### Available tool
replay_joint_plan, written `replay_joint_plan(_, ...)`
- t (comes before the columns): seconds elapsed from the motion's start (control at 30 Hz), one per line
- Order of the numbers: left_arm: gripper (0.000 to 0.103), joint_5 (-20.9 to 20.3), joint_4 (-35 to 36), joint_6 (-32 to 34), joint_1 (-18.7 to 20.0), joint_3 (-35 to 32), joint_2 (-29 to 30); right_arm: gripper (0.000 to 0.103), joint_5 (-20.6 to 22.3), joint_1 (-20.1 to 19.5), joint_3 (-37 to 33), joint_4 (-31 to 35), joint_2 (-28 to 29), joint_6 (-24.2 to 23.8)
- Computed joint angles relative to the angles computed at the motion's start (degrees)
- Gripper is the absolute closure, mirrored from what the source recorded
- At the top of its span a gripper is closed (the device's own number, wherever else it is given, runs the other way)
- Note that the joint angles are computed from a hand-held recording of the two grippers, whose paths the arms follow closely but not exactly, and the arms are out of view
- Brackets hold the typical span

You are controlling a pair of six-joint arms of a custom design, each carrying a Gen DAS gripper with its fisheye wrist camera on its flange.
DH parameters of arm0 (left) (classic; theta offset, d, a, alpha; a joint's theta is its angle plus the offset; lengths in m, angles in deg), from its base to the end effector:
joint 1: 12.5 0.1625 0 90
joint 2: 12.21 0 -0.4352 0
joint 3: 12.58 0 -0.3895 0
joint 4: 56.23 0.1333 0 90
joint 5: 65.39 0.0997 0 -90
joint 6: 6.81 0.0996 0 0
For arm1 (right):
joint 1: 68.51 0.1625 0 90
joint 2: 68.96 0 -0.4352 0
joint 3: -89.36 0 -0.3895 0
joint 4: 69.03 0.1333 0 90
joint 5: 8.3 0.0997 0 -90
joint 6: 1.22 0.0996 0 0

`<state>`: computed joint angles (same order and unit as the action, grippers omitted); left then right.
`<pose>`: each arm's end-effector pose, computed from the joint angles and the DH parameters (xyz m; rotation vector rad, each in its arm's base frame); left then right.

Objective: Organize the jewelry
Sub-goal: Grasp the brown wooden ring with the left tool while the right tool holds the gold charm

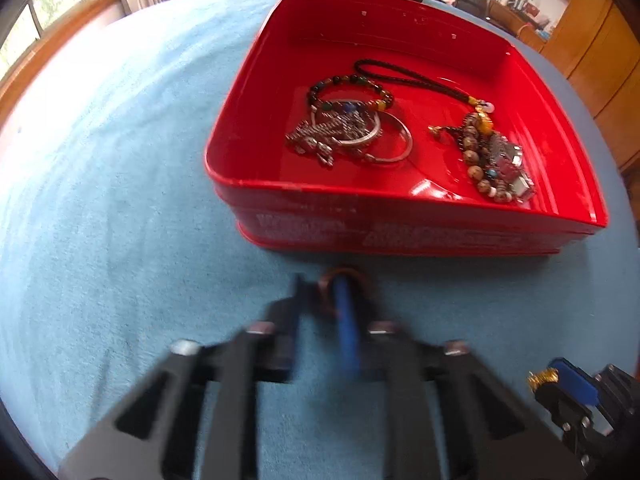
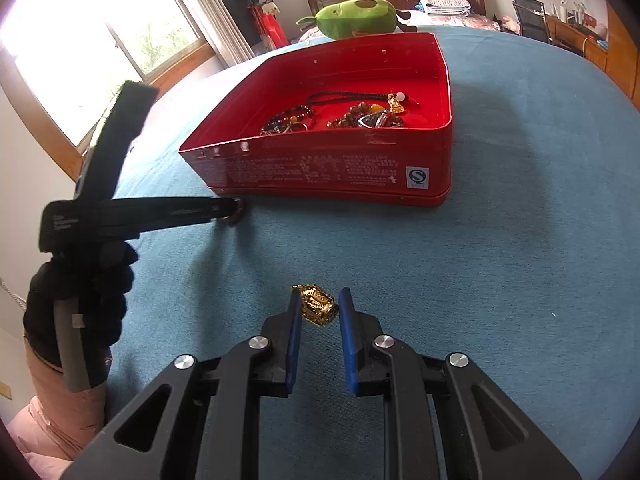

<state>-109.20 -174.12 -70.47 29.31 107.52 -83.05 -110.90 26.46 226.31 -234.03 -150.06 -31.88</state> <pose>-0.2096 -0.4628 0.1779 -0.1280 2.3373 -0.5775 0.1469 -0.4008 0.2110 0.8151 -2.7086 0.3957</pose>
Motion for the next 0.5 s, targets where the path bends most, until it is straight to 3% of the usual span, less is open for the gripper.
replay_joint_plan(0.2, 0.095, -2.5, -4.7, 1.6, -0.7, 4.1, -4.0, 0.085, -1.7, -0.2, -0.5, -0.6, 1.8, 1.0)
replay_joint_plan(0.5, 0.096, -3.4, -7.4, 0.7, -5.0, 10.8, -9.0, 0.085, -3.0, 0.1, -0.2, -1.3, 3.0, 2.2)
